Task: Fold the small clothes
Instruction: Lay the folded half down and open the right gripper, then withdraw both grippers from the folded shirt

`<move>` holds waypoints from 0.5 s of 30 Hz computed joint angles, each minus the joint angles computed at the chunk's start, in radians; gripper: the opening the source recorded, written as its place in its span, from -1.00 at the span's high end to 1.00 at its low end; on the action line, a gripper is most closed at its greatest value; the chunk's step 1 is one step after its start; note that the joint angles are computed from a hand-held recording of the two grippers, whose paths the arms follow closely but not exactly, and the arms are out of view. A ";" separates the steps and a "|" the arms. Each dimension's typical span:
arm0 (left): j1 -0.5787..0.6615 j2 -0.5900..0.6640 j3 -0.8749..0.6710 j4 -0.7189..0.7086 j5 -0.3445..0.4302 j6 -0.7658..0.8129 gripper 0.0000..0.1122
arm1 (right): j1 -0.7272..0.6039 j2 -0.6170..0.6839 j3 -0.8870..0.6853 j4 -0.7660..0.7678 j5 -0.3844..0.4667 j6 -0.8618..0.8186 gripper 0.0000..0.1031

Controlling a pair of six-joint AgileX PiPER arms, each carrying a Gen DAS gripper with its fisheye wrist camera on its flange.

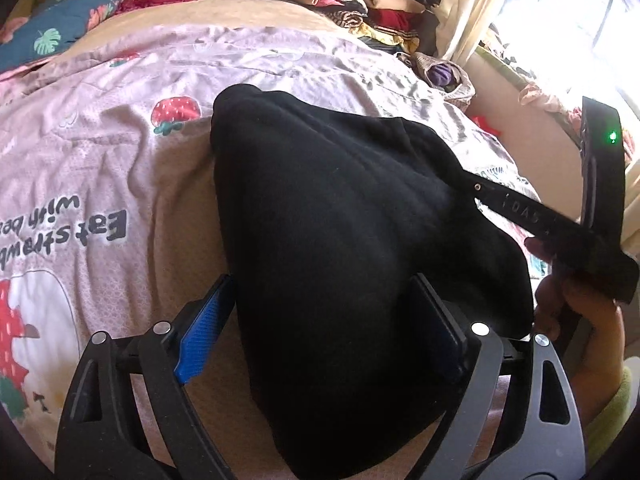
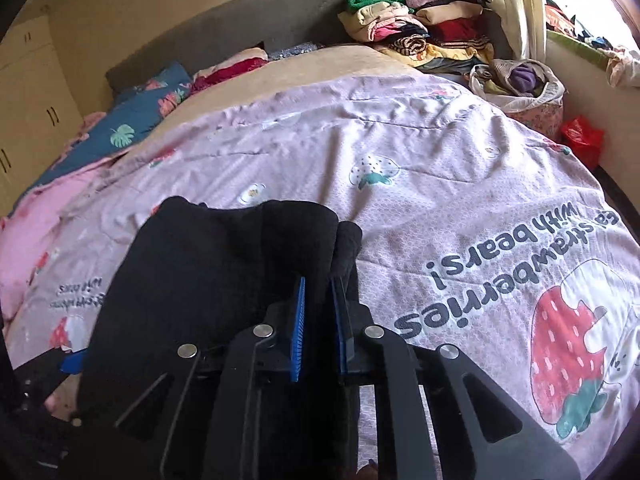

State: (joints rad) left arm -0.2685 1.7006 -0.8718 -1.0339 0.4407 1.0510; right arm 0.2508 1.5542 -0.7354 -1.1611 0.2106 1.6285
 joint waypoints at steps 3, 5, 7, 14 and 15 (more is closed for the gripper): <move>-0.001 -0.009 0.011 -0.008 -0.004 0.009 -0.43 | 0.034 0.009 -0.007 -0.014 0.058 0.023 0.73; 0.001 -0.012 0.014 -0.014 -0.003 0.014 -0.43 | 0.052 0.021 -0.015 -0.013 0.101 0.025 0.68; -0.001 -0.017 0.020 -0.021 -0.005 0.016 -0.43 | 0.054 0.025 -0.009 -0.033 0.117 0.052 0.55; 0.000 -0.043 0.036 0.000 -0.012 -0.009 -0.43 | 0.075 -0.029 0.032 -0.065 0.162 0.110 0.20; 0.000 -0.048 0.038 0.010 -0.014 -0.017 -0.43 | 0.083 -0.051 0.047 -0.081 0.176 0.131 0.19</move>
